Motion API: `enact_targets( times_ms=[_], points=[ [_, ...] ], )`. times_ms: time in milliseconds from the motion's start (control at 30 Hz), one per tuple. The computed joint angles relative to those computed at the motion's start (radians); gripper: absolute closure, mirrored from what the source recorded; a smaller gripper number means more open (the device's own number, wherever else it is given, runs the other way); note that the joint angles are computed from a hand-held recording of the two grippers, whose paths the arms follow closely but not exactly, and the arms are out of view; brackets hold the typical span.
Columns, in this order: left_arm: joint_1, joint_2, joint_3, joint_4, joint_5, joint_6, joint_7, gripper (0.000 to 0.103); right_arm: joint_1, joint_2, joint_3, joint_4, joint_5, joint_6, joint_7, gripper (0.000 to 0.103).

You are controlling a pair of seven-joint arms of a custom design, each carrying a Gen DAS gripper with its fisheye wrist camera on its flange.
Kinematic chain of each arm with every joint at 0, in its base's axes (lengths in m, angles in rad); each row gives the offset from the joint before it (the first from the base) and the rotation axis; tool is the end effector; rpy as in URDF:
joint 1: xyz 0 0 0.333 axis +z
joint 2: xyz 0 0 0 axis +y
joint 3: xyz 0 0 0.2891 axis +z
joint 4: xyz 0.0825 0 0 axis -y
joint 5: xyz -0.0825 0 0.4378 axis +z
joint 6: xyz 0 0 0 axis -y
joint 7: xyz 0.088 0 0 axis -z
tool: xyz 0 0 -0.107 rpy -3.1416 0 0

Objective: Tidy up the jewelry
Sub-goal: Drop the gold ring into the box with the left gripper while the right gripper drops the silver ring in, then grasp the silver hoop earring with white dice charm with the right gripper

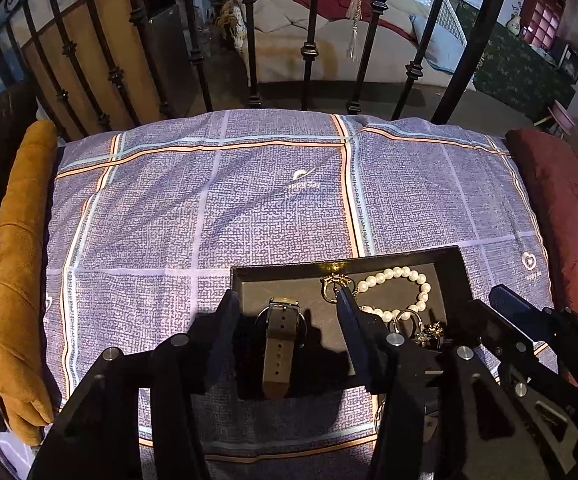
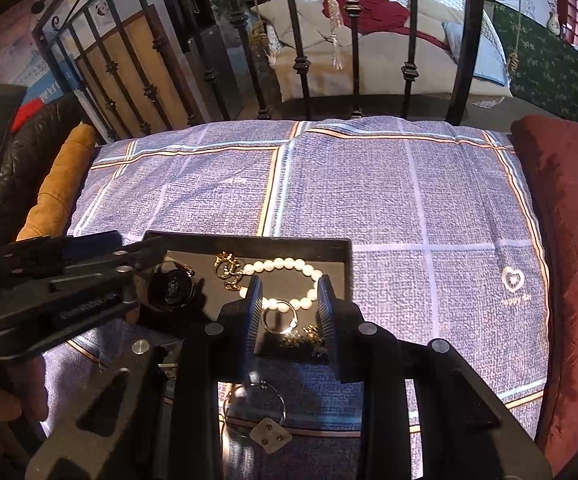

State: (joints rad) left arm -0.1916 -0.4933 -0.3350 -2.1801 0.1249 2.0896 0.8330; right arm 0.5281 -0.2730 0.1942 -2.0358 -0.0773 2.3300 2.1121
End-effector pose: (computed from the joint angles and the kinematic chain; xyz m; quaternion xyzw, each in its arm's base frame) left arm 0.4340 -0.2681 0.5804 -0.7463 0.6246 -0.1601 0.1652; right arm 0.4301 0.3893 0.5851 -0.7504 0.5974 -0.1018 0.2640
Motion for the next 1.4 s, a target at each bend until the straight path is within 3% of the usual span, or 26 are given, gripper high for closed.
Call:
enact_targets(
  times_ms=[267,667,1167,1233,1300,1400],
  points=[
    [-0.025,-0.124,-0.02,-0.081,-0.018,-0.075,-0.032,0.032,0.004,-0.109,-0.007,-0.102,0.034,-0.068,0.042,0.074],
    [-0.08,-0.289,-0.029,-0.242,-0.136,-0.122,-0.104,0.031,0.05,-0.234,-0.006,-0.229,0.085,-0.133,0.059,0.074],
    [-0.112,-0.306,-0.042,-0.318,-0.156,-0.141,-0.117,0.027,0.092,-0.15,0.018,-0.215,0.096,-0.116,0.041,0.074],
    [-0.112,-0.3,-0.045,-0.314,-0.152,-0.141,-0.119,0.025,0.091,-0.147,0.023,-0.221,0.084,-0.102,0.045,0.069],
    [-0.113,-0.296,-0.044,-0.315,-0.152,-0.136,-0.121,0.022,0.096,-0.143,0.022,-0.223,0.081,-0.09,0.033,0.053],
    [-0.114,-0.291,-0.044,-0.312,-0.149,-0.138,-0.126,0.021,0.097,-0.135,0.03,-0.21,0.061,-0.102,0.032,0.051]
  ],
)
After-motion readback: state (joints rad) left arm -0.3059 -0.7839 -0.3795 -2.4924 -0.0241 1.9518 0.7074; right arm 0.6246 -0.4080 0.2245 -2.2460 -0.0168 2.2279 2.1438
